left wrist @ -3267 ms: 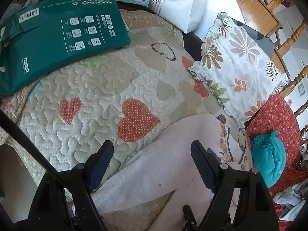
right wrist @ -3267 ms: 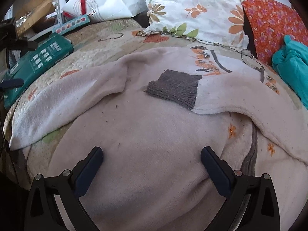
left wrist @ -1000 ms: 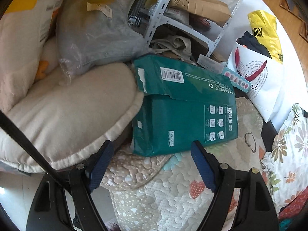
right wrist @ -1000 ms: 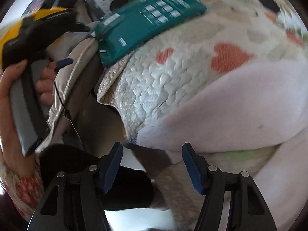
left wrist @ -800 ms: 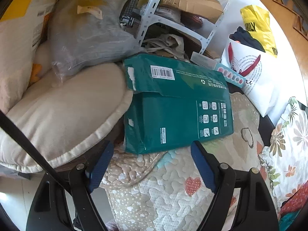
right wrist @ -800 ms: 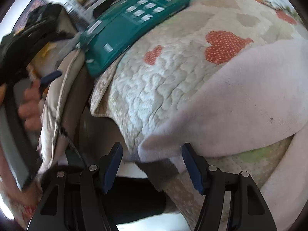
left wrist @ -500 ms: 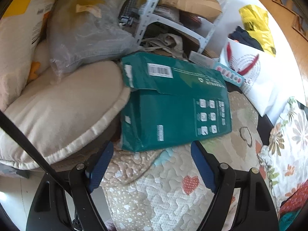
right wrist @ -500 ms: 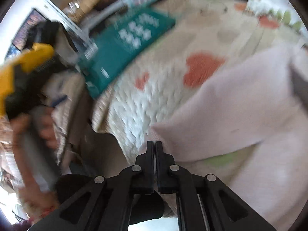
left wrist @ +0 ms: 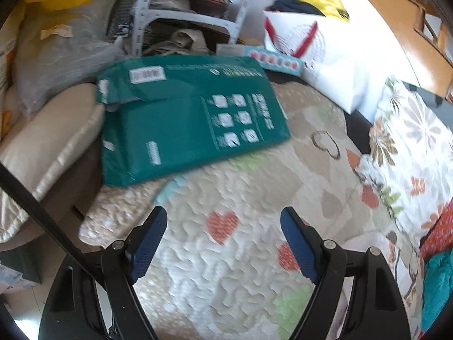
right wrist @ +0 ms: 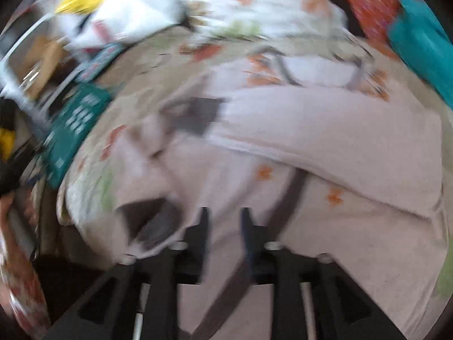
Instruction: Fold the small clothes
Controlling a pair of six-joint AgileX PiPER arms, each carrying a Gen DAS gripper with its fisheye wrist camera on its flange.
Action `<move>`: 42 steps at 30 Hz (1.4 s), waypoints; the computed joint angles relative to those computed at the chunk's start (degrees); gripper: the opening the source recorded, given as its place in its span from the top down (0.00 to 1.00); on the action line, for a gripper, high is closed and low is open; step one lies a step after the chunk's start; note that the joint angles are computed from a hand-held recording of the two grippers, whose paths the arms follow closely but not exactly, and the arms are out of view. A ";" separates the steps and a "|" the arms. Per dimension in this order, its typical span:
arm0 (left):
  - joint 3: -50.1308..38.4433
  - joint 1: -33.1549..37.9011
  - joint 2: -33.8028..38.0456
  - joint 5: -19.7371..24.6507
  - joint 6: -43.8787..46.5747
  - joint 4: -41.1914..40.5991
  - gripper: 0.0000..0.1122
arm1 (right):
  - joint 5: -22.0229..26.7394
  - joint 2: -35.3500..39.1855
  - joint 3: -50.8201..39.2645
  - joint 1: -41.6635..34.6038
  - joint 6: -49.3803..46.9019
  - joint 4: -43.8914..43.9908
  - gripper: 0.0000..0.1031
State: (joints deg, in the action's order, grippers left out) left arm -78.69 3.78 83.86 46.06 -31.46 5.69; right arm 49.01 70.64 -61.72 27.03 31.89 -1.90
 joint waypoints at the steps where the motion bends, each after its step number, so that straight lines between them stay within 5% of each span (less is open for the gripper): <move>1: -0.29 -0.75 0.36 0.24 -0.17 -0.02 0.28 | -0.41 0.42 -0.81 4.26 1.94 -3.43 0.46; 6: -0.94 -4.75 1.43 0.65 -1.04 2.01 0.28 | -2.10 6.91 -5.26 18.76 8.22 -15.25 0.28; 9: -0.99 -5.68 1.58 1.00 -0.13 2.10 0.28 | 0.85 14.02 -8.38 23.01 13.04 -23.95 0.32; 10: -0.88 -5.60 1.54 0.98 0.19 1.86 0.28 | 2.60 16.44 -9.55 23.48 13.07 -25.89 0.45; 11: -0.88 -5.38 1.53 0.99 0.61 1.44 0.28 | 2.87 17.69 -9.78 22.80 11.72 -25.53 0.95; 18: -0.90 -1.85 1.47 0.79 4.09 -4.23 0.28 | 1.41 18.09 -16.81 14.70 2.90 -11.68 0.96; 26: -0.96 -0.37 2.57 2.08 5.05 -6.18 0.28 | 8.38 26.40 -53.02 1.01 -9.81 20.79 0.96; 29: -1.25 -0.82 3.23 2.79 5.14 -6.85 0.28 | 9.11 25.68 -58.24 -5.37 -9.35 30.34 0.96; 33: -1.43 -2.66 3.61 3.21 5.93 -7.23 0.28 | 11.71 18.80 -51.93 -14.37 -5.47 28.14 0.96; 38: -1.39 -6.36 3.38 2.91 5.71 -5.78 0.28 | 14.10 8.85 -29.03 -30.53 -8.71 25.29 0.96; 42: -1.85 -10.70 4.15 2.76 4.28 -3.91 0.28 | 10.65 3.87 -11.86 -43.85 -14.75 25.83 0.96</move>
State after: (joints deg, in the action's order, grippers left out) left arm -80.54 -6.92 88.01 48.82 -27.18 1.78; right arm 59.66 74.51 -73.59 -16.82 17.14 23.92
